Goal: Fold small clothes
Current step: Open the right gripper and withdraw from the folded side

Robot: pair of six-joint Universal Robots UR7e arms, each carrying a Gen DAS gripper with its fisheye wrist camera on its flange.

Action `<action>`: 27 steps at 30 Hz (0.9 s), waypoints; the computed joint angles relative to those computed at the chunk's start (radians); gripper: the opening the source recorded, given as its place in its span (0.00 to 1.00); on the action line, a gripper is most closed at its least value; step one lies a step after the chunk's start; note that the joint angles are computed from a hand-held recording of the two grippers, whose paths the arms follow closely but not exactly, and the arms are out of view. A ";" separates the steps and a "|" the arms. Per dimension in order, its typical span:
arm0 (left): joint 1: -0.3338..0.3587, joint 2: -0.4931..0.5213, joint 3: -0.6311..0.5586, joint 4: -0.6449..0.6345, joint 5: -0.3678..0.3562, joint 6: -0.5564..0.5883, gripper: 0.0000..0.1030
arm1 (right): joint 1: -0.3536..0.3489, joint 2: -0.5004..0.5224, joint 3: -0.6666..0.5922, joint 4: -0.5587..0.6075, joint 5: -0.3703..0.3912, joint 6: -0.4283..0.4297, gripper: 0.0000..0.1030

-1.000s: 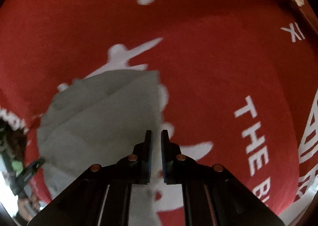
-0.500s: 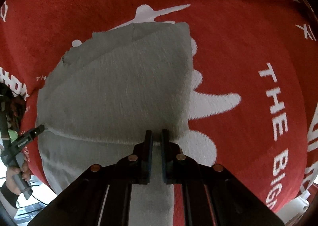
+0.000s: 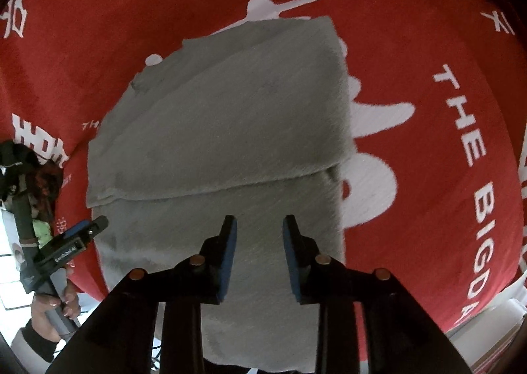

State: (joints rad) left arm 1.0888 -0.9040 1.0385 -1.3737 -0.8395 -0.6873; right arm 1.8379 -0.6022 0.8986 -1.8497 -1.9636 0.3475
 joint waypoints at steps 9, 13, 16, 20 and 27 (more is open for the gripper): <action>-0.006 0.005 0.000 -0.019 -0.009 0.000 1.00 | -0.001 0.007 -0.002 0.008 0.033 0.019 0.52; -0.013 0.031 -0.032 0.018 0.000 0.009 1.00 | -0.006 0.015 -0.019 0.022 0.048 0.016 0.57; -0.018 0.043 -0.046 0.036 0.009 -0.009 1.00 | -0.011 0.021 -0.033 0.034 0.065 0.007 0.57; -0.020 0.059 -0.067 0.073 0.019 -0.062 1.00 | -0.016 0.023 -0.046 0.048 0.079 -0.009 0.58; -0.030 0.096 -0.102 0.134 -0.004 -0.079 1.00 | -0.032 0.008 -0.038 0.056 0.105 -0.018 0.58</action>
State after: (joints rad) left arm 1.0592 -0.8082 0.9365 -1.2400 -0.8433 -0.7660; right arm 1.8061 -0.5946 0.8611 -1.7935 -1.8581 0.3291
